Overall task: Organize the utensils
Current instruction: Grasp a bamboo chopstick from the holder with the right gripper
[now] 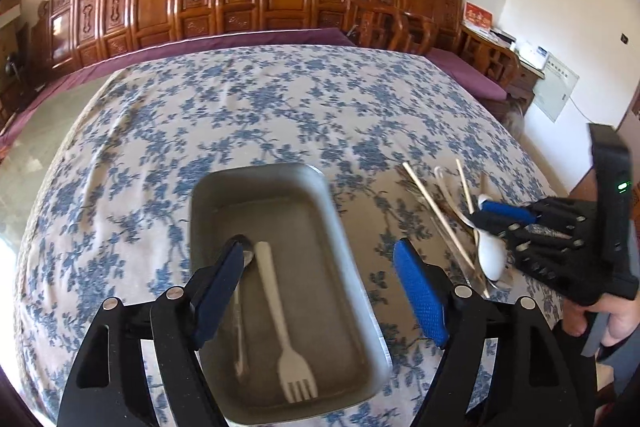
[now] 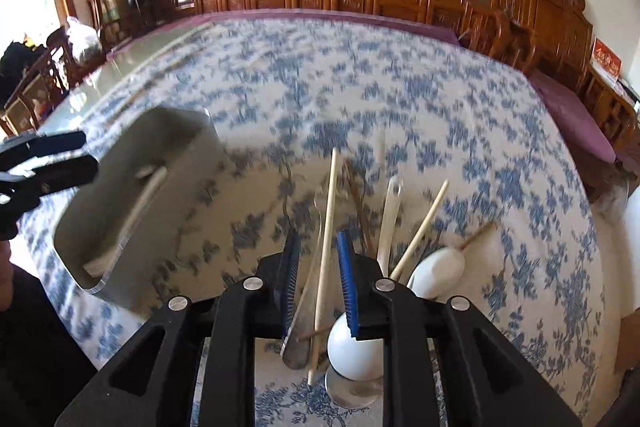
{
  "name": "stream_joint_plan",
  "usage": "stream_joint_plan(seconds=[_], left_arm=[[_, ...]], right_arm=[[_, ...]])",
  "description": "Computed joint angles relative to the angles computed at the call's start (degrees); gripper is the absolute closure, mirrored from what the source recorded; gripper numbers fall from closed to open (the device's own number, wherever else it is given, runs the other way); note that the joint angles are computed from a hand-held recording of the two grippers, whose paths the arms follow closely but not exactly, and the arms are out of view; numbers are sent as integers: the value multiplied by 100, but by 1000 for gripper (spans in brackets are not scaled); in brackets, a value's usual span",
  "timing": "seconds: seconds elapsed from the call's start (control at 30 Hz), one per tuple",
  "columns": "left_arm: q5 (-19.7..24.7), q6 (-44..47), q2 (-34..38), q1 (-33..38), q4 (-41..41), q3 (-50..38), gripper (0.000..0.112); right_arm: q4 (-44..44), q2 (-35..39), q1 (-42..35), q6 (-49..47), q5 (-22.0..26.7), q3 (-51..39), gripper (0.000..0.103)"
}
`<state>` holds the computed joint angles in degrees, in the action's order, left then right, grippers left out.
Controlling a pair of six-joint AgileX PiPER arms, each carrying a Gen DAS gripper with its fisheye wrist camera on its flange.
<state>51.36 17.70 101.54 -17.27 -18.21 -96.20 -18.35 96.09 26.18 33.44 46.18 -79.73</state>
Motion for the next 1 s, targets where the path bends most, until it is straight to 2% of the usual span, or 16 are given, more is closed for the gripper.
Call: stream_joint_plan(seconds=[0.2,0.27,0.43,0.5,0.57,0.67,0.8,1.0], left_arm=[[16,20,21,-187,-64,97,38],[-17,79,22,-256,-61,148,38],[-51,155,-19,-351,-85,256,38],[-66,179,-27,-373,-86,270,38],[-92,201,-60,-400,-89,310,38],[-132,230,-103,-433,-79,383,38],[-152,222,-109,-456,-67,417,38],[-83,325,-119,-488,-185,458,38]], right_arm=[[385,339,-215,-12,-66,24,81],[486,373,-269,57,-68,79,88],[599,366,-314,103,-117,186,88],[830,347,-407,-3,-186,217,90],[1030,338,-467,-144,-221,224,97],[1295,313,-500,-362,-241,232,97],[1419,84,-503,-413,-498,433,97],[976,-559,-457,24,-638,597,97]])
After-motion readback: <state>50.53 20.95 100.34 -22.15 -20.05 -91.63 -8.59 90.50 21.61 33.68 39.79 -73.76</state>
